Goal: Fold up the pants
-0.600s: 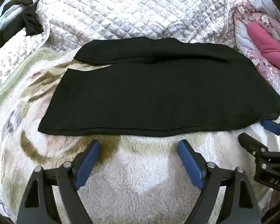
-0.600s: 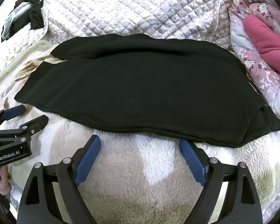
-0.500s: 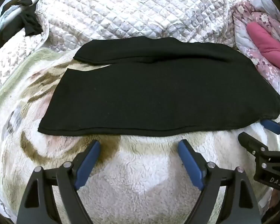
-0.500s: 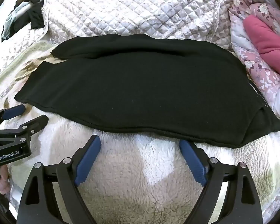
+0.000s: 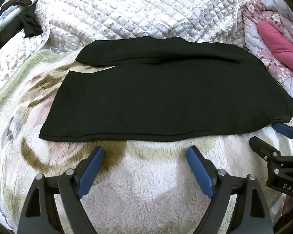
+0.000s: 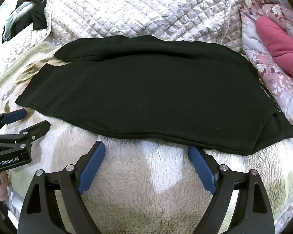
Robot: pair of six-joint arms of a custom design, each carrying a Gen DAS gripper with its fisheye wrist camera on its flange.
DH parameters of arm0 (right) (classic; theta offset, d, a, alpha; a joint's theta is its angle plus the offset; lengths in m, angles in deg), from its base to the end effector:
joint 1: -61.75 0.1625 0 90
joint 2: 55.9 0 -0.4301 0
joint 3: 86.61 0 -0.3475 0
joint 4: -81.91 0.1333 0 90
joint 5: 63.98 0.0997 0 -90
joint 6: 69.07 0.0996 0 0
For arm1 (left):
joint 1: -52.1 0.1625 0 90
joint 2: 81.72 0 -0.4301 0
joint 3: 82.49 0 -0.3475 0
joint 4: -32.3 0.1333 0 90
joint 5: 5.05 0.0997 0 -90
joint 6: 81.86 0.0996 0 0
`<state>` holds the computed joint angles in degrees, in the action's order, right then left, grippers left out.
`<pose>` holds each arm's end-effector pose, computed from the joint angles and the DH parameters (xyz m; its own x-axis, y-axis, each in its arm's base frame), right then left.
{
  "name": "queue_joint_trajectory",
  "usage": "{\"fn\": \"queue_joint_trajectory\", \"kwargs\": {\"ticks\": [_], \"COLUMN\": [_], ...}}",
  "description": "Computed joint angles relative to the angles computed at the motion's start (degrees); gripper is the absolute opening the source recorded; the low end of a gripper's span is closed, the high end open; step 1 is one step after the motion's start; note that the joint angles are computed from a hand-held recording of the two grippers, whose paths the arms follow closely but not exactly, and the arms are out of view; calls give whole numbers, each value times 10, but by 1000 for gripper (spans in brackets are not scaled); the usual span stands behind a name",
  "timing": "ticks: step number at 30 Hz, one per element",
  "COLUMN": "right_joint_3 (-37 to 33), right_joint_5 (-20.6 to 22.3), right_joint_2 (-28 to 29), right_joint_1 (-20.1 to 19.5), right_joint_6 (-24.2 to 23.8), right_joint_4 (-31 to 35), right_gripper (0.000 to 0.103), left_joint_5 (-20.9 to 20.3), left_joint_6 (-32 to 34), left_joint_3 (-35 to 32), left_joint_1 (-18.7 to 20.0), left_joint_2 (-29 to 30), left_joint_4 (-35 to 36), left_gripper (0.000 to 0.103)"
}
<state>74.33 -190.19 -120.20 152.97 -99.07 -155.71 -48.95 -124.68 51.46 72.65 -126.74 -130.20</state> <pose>0.0802 -0.2699 0.2317 -0.7004 0.0678 0.7106 -0.4198 0.7660 -0.4869 -0.2900 -0.3277 0.0249 -0.6490 0.2999 -0.6992 0.6230 0.7369 -0.2623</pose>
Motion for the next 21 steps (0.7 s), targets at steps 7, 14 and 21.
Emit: {"fn": "queue_joint_trajectory", "kwargs": {"ticks": [7, 14, 21], "right_joint_3": [2, 1, 0], "right_joint_5": [4, 5, 3], "right_joint_2": [3, 3, 5], "right_joint_1": [-2, -2, -1], "right_joint_6": [-4, -4, -3], "right_joint_4": [-9, -7, -8], "right_gripper": [87, 87, 87], "left_joint_5": [-1, -2, -2], "left_joint_6": [3, 2, 1], "left_joint_3": [-1, -2, -3], "left_joint_1": [1, 2, 1], "left_joint_2": [-2, -4, -3], "left_joint_4": [2, 6, 7], "left_gripper": [88, 88, 88]}}
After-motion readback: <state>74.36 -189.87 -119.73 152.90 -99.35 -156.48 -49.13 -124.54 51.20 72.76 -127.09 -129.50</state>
